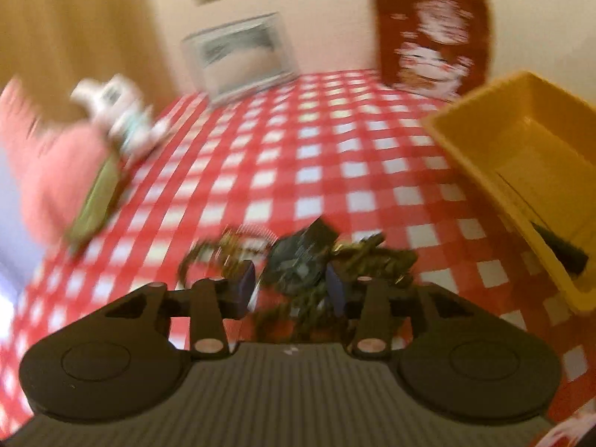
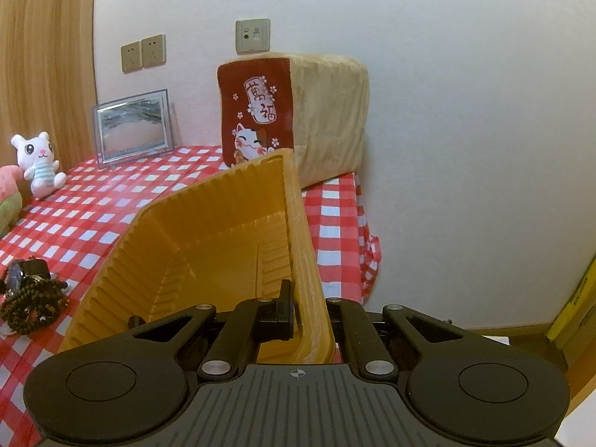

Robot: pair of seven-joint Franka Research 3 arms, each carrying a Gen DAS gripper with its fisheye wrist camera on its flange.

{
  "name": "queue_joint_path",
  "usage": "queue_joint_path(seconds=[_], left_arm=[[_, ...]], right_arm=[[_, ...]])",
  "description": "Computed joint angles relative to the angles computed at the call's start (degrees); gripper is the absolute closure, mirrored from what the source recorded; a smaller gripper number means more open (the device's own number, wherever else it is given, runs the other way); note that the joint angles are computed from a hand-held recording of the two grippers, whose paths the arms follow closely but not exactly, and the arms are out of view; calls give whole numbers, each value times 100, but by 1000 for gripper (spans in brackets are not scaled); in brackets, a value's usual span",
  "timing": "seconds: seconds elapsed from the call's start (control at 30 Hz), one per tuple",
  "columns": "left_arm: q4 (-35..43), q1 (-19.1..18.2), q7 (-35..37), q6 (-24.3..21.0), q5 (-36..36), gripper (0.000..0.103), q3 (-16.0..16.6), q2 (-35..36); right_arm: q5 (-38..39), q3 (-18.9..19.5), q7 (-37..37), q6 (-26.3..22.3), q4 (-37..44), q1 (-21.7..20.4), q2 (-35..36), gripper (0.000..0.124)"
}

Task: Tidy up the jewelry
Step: 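Lower the left tool onto the jewelry pile and grasp the watch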

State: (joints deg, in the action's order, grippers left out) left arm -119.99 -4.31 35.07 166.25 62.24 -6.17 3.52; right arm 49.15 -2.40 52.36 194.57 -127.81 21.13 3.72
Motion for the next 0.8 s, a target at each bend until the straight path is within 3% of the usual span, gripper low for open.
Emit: queue_joint_path(seconds=[0.13,0.3,0.47,0.6,0.8], left_arm=[[442,-75,818,-25,123,59,2,389],[729,-74,2271,-106,-876,56,-29,725],[732,-110,3166,-45,-1326,55,47,820],[633,-141,3481,19,-1434,66,142,749],[536,-152,3628,32,-1618,66,162,657]], right_arm=[[20,-1,26,9,-6,7,0,119],[162,-29,-59,21,9,54,7,119],[707,-214,-516,-9,109,295,23,119],[1105,-340,-871,-25,215,463,54,119],[1156,-313,-909,-31,232,440,58,119]])
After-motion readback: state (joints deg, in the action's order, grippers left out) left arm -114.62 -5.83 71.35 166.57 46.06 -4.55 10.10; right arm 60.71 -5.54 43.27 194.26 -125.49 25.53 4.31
